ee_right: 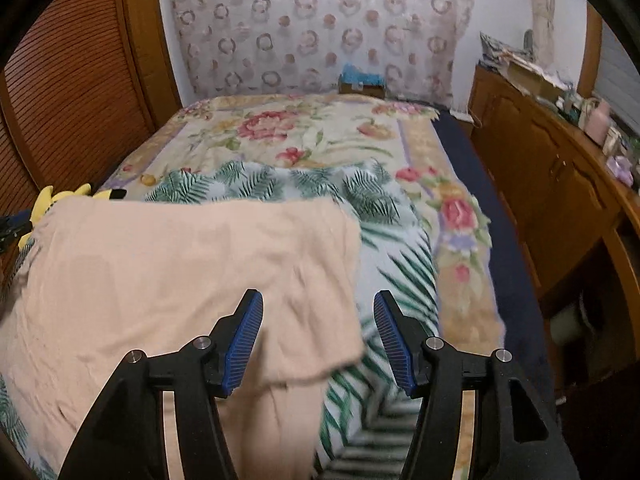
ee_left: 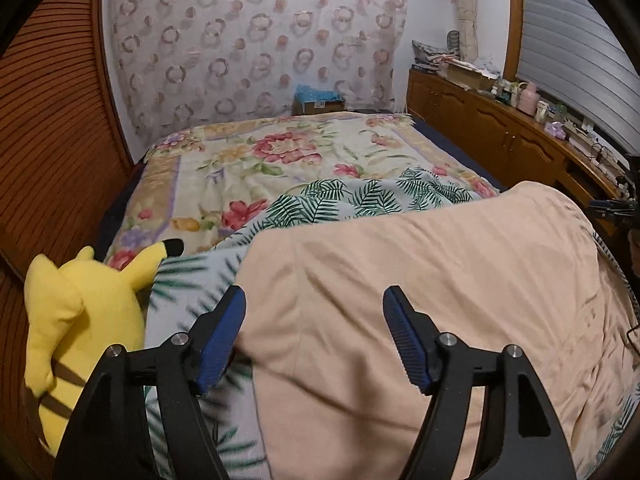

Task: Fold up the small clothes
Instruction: 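Lower the shirt flat onto the blanket and open both tools, then close both tools on the shirt's edge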

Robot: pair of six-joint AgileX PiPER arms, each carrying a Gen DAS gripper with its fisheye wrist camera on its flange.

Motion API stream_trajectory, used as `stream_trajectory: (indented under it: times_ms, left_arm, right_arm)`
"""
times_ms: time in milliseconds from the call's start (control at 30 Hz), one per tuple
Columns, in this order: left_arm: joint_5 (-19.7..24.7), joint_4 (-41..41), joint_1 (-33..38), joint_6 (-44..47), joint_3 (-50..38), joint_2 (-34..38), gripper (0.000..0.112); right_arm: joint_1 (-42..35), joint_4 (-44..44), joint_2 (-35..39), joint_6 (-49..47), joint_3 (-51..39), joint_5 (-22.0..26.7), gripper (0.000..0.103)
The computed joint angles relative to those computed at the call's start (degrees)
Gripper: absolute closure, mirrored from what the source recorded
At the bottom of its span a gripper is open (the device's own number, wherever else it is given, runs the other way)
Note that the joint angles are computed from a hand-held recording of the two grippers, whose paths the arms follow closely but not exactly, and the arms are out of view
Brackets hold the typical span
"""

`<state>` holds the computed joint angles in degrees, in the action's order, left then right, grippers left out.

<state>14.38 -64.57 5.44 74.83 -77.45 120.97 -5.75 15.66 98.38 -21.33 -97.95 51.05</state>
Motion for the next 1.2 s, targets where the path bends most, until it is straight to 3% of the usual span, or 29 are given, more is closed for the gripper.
stream_trajectory:
  times_ms: [133, 267, 367, 500, 600, 633, 900, 1033, 1100, 1200]
  left_arm:
    - [-2.62, -4.73, 0.23, 4.90, 3.21, -0.65, 0.040]
    - [-3.10, 4.78, 0.49, -5.40, 2.34, 0.88, 0.040]
    - [-3.28, 7.53, 0.83, -8.53, 1.67, 1.93, 0.040]
    - [-2.30, 15.83, 1.08, -17.27, 0.11, 3.53, 0.040]
    - [-1.95, 14.62, 1.59, -16.46, 0.22, 3.53, 0.040]
    - [-2.27, 16.92, 1.47, -18.77, 0.14, 3.61, 0.040]
    - [-0.78, 20.79, 2.06, -22.49, -0.69, 4.18, 0.040]
    - [1.03, 22.59, 2.42, -24.89, -2.86, 5.00, 0.040]
    - [3.02, 21.21, 2.87, -23.85, -4.68, 5.93, 0.045]
    - [5.87, 21.43, 3.26, -25.11, -8.36, 7.60, 0.063]
  right_arm:
    - [-2.05, 2.13, -0.07, 0.10, -1.01, 3.91, 0.043]
    - [-1.28, 1.94, 0.86, 1.49, -0.69, 4.29, 0.044]
    - [-0.65, 0.80, 1.83, 3.14, -1.08, 3.70, 0.051]
    - [-0.07, -0.04, 2.63, 3.00, -1.19, 2.04, 0.071]
    - [-0.16, 1.13, 2.47, 1.21, -0.61, 0.71, 0.092]
    - [-0.03, 0.73, 1.84, 0.99, -0.36, 0.31, 0.095]
    - [-0.64, 5.64, -2.37, -4.62, 5.90, -7.75, 0.099]
    - [-0.34, 7.55, -3.28, -6.52, 6.87, -8.91, 0.100]
    - [0.23, 8.28, -3.41, -7.54, 7.94, -9.70, 0.101]
    - [-0.04, 10.32, -3.33, -10.01, 8.98, -10.34, 0.101]
